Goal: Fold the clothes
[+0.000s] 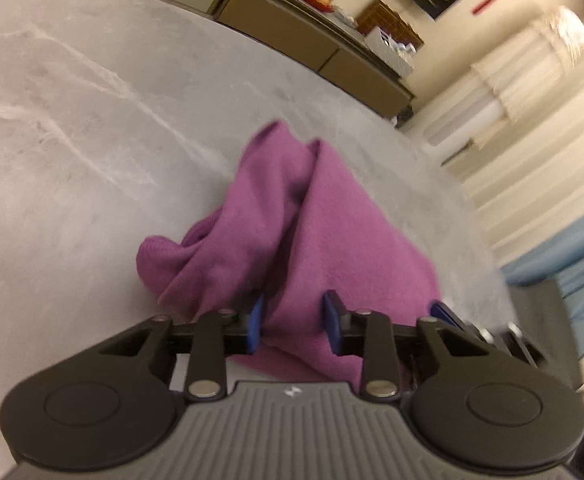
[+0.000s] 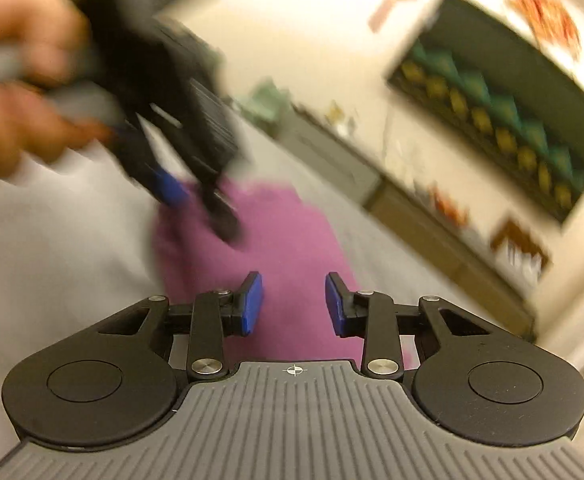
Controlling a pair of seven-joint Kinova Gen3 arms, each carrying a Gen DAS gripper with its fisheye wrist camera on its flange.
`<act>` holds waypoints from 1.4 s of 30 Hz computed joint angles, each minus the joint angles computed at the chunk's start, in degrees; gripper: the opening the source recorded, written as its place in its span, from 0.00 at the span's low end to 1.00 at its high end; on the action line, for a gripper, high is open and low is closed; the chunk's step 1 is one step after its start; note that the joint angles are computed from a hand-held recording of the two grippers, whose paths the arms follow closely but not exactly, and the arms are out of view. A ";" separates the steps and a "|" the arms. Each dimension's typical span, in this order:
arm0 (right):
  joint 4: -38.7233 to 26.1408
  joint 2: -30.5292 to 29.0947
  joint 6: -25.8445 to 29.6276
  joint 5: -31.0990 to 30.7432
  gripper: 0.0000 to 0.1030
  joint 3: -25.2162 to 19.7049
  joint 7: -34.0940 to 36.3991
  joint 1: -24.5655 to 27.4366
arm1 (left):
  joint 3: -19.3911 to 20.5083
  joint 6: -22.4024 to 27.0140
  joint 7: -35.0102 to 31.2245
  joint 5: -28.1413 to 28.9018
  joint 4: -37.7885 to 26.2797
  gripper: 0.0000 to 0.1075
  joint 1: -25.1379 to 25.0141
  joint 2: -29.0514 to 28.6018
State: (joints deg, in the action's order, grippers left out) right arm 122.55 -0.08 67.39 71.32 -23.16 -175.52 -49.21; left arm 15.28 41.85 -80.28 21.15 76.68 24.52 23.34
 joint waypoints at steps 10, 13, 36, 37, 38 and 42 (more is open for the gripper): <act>2.38 -15.33 -19.57 -9.34 0.47 9.96 0.98 6.60 | 8.51 -11.37 -17.46 17.11 11.00 0.41 -12.20 -9.04; 3.29 -15.95 -21.81 -5.89 0.56 4.71 -4.50 14.56 | 5.60 -13.82 -17.87 17.56 9.23 0.43 -8.64 -7.45; 0.92 -6.98 -34.21 -4.78 0.64 -1.19 -6.22 24.24 | -2.83 -0.08 -2.03 -12.55 6.97 0.37 1.76 -9.20; 1.33 -6.86 -34.91 -4.77 0.65 -1.20 -7.38 24.74 | -1.66 -0.06 -1.56 -14.33 6.67 0.36 1.27 -8.79; 1.60 -6.71 -35.00 -4.46 0.65 -0.67 -7.61 24.19 | 0.12 0.50 -0.99 -16.62 5.88 0.35 0.43 -7.98; 0.63 -6.54 -32.78 -8.14 0.64 2.57 -0.62 19.59 | 5.66 1.02 3.74 -23.94 4.12 0.28 -2.39 -5.62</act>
State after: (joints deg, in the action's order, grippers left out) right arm 123.18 -6.61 34.61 63.18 -20.59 -176.13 -29.62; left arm 20.94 42.87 -76.54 -2.79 80.80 22.13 17.71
